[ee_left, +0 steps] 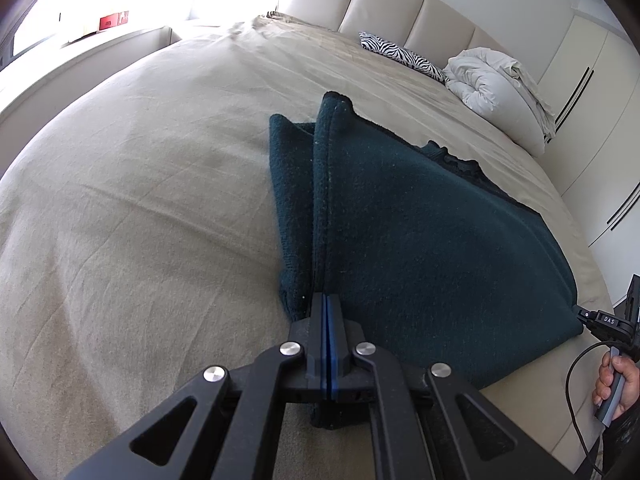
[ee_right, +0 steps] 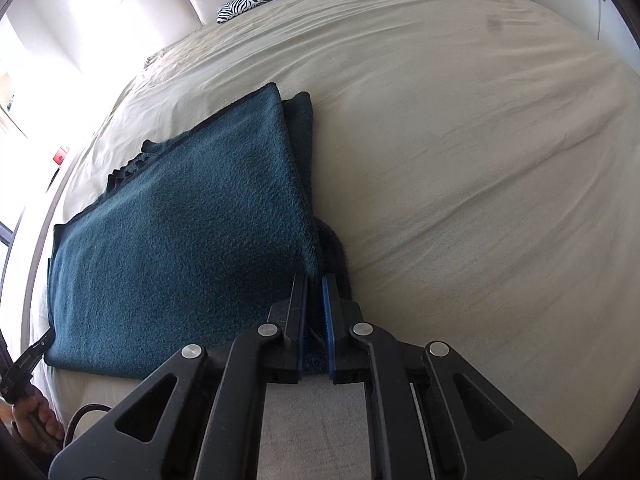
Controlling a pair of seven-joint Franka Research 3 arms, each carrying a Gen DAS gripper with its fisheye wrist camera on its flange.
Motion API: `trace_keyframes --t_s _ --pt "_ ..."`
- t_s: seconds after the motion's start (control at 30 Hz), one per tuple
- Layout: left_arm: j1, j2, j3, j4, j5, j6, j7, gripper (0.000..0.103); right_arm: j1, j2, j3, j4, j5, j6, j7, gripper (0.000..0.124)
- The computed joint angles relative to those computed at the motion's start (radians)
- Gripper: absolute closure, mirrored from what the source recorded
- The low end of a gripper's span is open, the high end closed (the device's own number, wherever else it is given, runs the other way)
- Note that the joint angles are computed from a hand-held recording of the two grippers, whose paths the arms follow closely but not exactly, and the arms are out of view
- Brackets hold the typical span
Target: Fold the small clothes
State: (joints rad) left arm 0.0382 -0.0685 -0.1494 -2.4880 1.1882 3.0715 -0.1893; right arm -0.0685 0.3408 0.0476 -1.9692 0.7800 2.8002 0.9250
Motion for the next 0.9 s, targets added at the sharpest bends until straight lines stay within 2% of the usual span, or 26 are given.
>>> trace_keyframes --t_s 0.1,0.2,0.4,0.5,0.57,0.6,0.63,0.7,0.73,0.8,0.9 --pt "-0.005 -0.003 -0.002 -0.002 -0.021 -0.01 0.017 0.099 0.011 0.01 0.004 0.004 -0.007 0.023 -0.002 0.115" --pt "0.001 -0.004 -0.005 -0.004 0.008 -0.004 -0.026 0.099 0.031 0.016 -0.004 0.007 -0.056 0.046 0.013 0.114" --pt "-0.002 -0.007 -0.004 -0.004 0.035 -0.009 -0.056 0.099 0.005 0.021 0.018 0.017 -0.041 0.033 -0.012 0.114" --pt "0.007 -0.017 -0.005 -0.003 0.099 0.005 -0.13 0.099 0.01 0.01 0.009 0.012 -0.044 0.036 0.007 0.114" --pt "0.002 -0.05 -0.002 -0.022 0.056 -0.001 -0.102 0.099 0.028 -0.005 -0.012 0.006 -0.065 0.062 0.058 0.114" --pt "-0.002 -0.074 -0.009 -0.03 0.027 -0.027 -0.079 0.098 0.033 -0.016 -0.015 0.0 -0.068 0.083 0.077 0.111" --pt "0.002 -0.094 -0.02 -0.028 0.028 -0.043 -0.08 0.094 0.015 -0.03 0.008 -0.006 -0.03 0.107 0.051 0.108" --pt "0.014 -0.108 -0.041 0.003 0.056 -0.066 -0.08 0.089 -0.027 -0.05 0.07 0.004 0.085 0.128 -0.047 0.094" --pt "0.01 -0.098 -0.045 0.032 0.048 -0.081 -0.047 0.083 -0.043 -0.054 0.096 0.019 0.151 0.118 -0.104 0.079" --pt "-0.002 -0.044 -0.041 0.11 0.01 -0.093 0.052 0.075 -0.062 -0.044 0.136 0.065 0.282 0.069 -0.22 0.062" --pt "-0.026 0.087 -0.026 0.273 0.009 -0.123 0.153 0.072 -0.036 0.032 0.125 0.189 0.286 -0.112 -0.199 0.062"
